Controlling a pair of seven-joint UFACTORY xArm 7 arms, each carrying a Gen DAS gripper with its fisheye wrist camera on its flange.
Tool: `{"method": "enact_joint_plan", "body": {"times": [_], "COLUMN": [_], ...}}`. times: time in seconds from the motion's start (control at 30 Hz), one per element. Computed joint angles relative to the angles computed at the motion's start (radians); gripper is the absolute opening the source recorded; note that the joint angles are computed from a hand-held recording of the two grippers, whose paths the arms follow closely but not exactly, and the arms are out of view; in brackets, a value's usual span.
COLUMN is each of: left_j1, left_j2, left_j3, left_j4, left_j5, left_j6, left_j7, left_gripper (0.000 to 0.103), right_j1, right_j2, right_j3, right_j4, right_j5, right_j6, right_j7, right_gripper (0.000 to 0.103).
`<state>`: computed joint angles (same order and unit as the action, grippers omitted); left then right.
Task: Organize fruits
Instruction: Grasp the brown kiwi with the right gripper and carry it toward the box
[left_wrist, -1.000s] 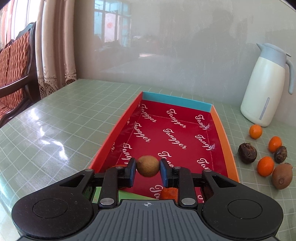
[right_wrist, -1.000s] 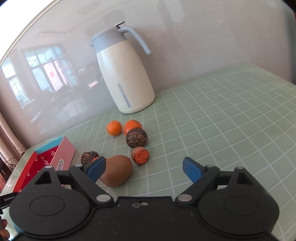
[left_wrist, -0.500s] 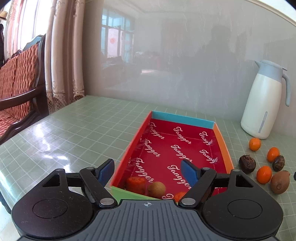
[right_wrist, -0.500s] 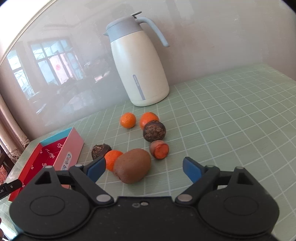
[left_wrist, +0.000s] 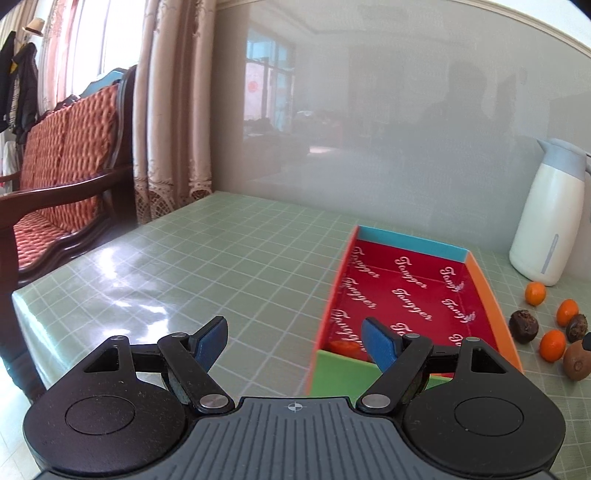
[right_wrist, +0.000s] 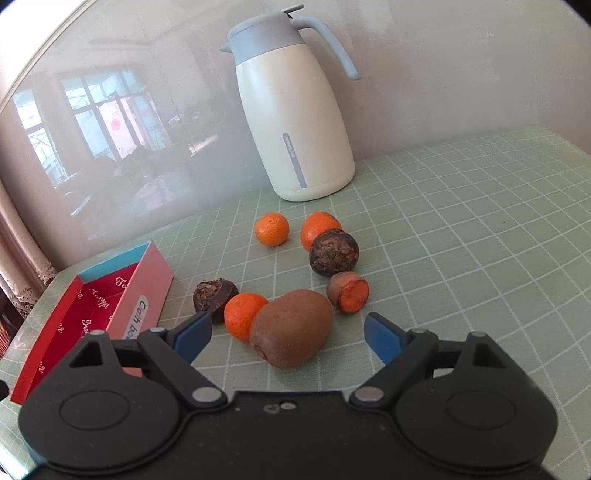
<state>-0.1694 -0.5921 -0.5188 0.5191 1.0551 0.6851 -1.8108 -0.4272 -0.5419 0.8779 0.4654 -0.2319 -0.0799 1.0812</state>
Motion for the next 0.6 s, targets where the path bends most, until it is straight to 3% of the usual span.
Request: {"method": "enact_joint_plan", "body": {"times": [0.23, 0.3, 0.37, 0.43, 0.6], "left_j1": [-0.008, -0.008, -0.004, -0.001, 0.011], "left_j2": [-0.071, -0.090, -0.104, -0.118, -0.153], "left_j3": [-0.004, 0.003, 0.003, 0.003, 0.000], "left_j4": [-0.052, -0.068, -0.080, -0.090, -0.114], "left_j5": [-0.038, -0.052, -0.064, -0.076, -0.109], "left_j6": [0.051, 0.051, 0.054, 0.056, 0.057], "left_j7": [-0.001, 0.004, 0.010, 0.016, 0.033], "left_gripper": [0.083, 0.084, 0.084, 0.084, 0.084], "right_j1": [-0.064, -0.076, -0.082, -0.090, -0.153], "right_j2": [0.021, 0.038, 0.067, 0.089, 0.069], "right_j3": [0.067, 0.076, 0.076, 0.080, 0.148], "right_j4": [0.042, 0.052, 0.063, 0.070, 0.090], "right_j5": [-0.030, -0.046, -0.063, -0.080, -0.113], "right_j6": [0.055, 0.064, 0.067, 0.061, 0.075], "right_j7": [0.045, 0.062, 0.075, 0.090, 0.143], "right_gripper": [0.084, 0.079, 0.066, 0.059, 0.056]}}
